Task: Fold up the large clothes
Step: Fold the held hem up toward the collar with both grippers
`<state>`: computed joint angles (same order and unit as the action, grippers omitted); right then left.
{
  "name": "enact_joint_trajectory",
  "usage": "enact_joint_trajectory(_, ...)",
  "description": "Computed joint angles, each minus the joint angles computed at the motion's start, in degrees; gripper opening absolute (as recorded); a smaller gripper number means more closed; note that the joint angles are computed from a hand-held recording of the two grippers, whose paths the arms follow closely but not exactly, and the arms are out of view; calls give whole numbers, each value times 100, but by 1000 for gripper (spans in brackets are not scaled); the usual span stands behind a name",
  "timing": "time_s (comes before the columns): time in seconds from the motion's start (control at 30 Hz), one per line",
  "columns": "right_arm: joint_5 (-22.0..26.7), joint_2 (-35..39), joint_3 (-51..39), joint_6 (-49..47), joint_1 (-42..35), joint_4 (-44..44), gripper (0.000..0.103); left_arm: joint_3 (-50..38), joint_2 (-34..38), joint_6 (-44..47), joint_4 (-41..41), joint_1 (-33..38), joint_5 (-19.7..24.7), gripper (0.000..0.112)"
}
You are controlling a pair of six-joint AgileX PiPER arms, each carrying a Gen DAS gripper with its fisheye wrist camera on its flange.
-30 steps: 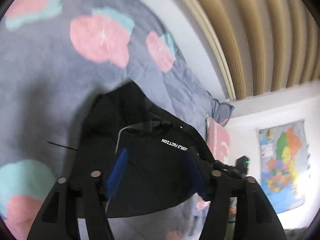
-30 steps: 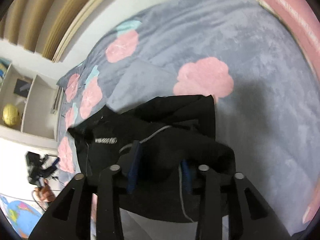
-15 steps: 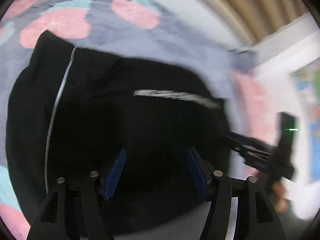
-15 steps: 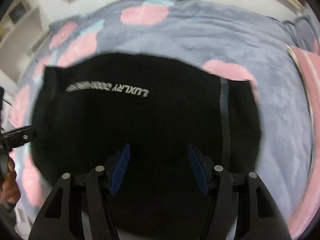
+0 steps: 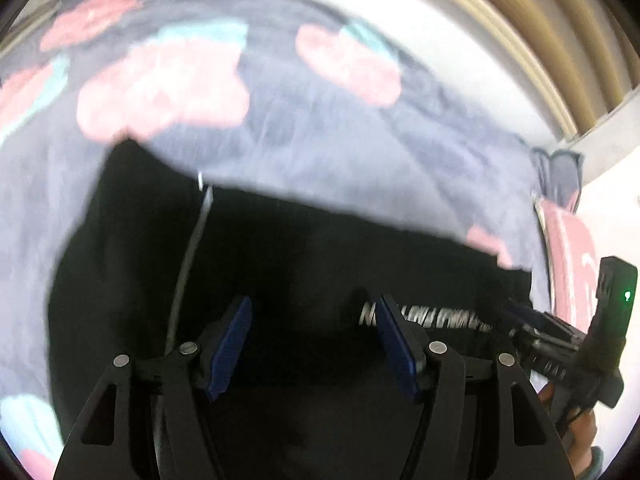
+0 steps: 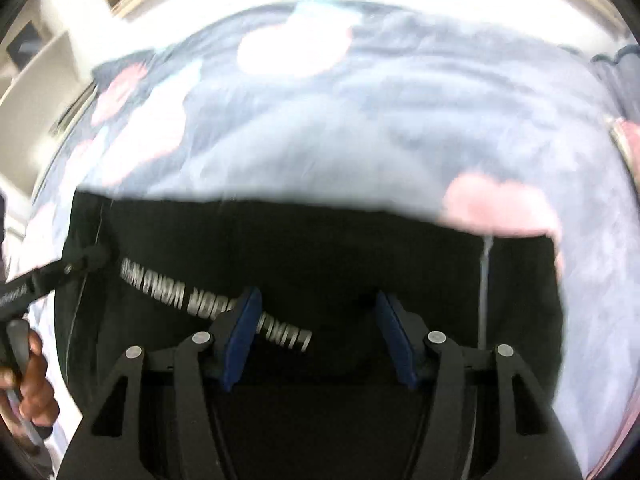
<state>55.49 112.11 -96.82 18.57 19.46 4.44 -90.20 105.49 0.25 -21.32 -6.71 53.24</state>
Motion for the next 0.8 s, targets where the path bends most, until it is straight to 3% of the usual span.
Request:
enact_joint_trajectory(0.1, 369, 689, -565, -174, -136, 63, 63, -683, 647, -457, 423, 32, 351, 66)
enact_joint_trajectory(0.17, 319, 954, -592, -348, -291, 366, 65, -1118, 1247, -712, 490, 172, 691, 66)
enact_joint_trajectory(0.27, 103, 1075, -407, -521, -609, 947, 72, -1132, 1520, -862, 411, 144, 508, 65)
enact_joint_trajectory(0.33, -24, 1006, -212, -581, -649, 949, 75, -1201, 1528, -1061, 827, -98, 500, 65)
enact_joint_trajectory(0.4, -84, 843, -43, -665, -639, 877, 75, -1183, 1458, -917, 730, -20, 508, 65)
enact_joint_trajectory(0.5, -176, 103, 444, -774, -583, 894, 74, -659, 926, -165, 108, 321, 403, 65)
enact_joint_trajectory(0.63, -201, -1421, 1614, -482, -233, 402, 74, 951, -805, 767, -181, 578, 106, 65)
enact_joint_trajectory(0.73, -166, -2176, 2324, 101, 284, -38, 74, 2092, -1903, 912, -272, 707, 31, 65)
enact_joint_trajectory(0.8, -137, -2413, 2644, 647, 724, -530, 74, 2528, -2228, 529, 123, 489, -201, 65)
